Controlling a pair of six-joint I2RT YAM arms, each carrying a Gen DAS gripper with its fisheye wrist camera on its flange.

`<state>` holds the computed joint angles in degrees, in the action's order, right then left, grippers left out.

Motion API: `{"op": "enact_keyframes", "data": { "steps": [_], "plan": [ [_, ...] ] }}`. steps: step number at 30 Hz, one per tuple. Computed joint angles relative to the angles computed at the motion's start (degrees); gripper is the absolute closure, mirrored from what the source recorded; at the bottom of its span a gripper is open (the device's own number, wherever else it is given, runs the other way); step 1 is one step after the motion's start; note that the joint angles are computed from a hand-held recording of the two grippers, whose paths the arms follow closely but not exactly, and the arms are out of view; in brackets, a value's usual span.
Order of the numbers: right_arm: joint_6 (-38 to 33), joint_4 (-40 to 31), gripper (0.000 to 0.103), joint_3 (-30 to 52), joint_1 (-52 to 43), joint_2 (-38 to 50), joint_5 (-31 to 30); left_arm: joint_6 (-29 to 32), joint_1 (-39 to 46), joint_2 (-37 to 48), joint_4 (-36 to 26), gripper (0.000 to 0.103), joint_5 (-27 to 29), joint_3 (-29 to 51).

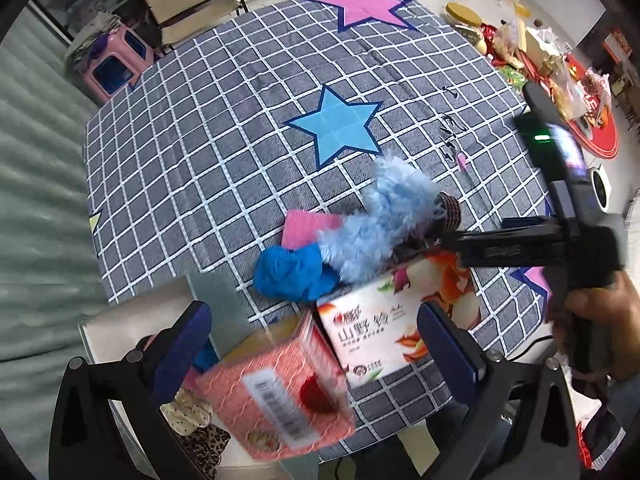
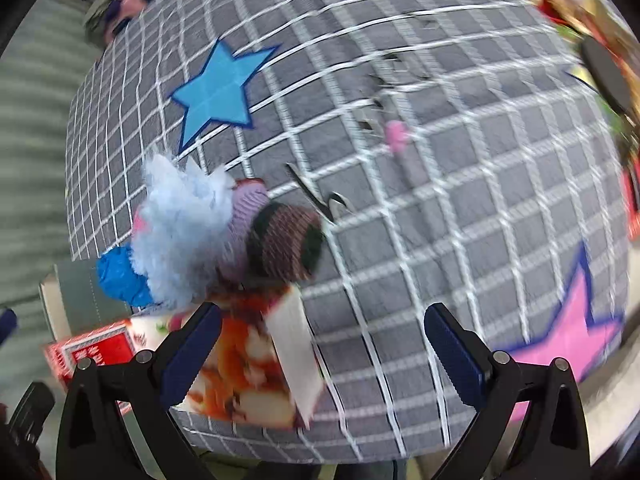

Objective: Organize soft objects
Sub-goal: 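Grasp the light-blue fluffy item with the left tool while the right tool grasps the striped knit cap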

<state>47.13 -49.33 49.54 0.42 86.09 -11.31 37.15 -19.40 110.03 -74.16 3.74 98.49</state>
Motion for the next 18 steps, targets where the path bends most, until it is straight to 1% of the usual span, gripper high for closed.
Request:
{"op": "enact_keyframes", "data": {
  "steps": [2,4,6,8,10,11,13,15,18],
  "plan": [
    [-3.1,2.2,0.001,1.4,-0.3,4.9,-1.0,-1.7,-1.7,2.0,0.3,0.000,-2.4,0.9],
    [-6.0,4.2,0.001,2.9,-0.4,9.0,-1.2,-3.3,-3.5,3.6,0.6,0.000,-3.7,1.4],
    [-7.8,4.7,0.001,4.4,-0.3,11.3,2.0,-5.4,-5.9,5.8,0.9,0.000,-4.9,1.6],
    [-9.2,4.1,0.001,5.4,-1.3,11.7,6.4,-7.4,-8.7,8.2,1.7,0.000,-6.5,1.4],
    [-10.3,2.5,0.001,5.6,-3.8,10.5,10.6,-9.3,-11.1,10.3,2.7,0.000,-8.2,1.0],
    [-10.7,2.1,0.001,5.0,-5.6,9.2,11.8,-10.6,-12.5,12.1,3.0,0.000,-8.6,1.7],
    [-12.7,2.2,0.001,2.8,-10.8,5.8,11.2,-12.8,-13.9,14.5,2.9,0.000,-8.3,3.4],
    [-15.6,1.6,0.001,0.7,-15.9,2.5,9.9,-15.1,-15.3,17.2,2.3,0.000,-6.7,6.3],
    [-19.5,-0.8,0.001,-1.5,-21.9,-1.4,10.5,-17.3,-17.7,21.5,0.5,0.000,-5.2,10.5]
  ]
}}
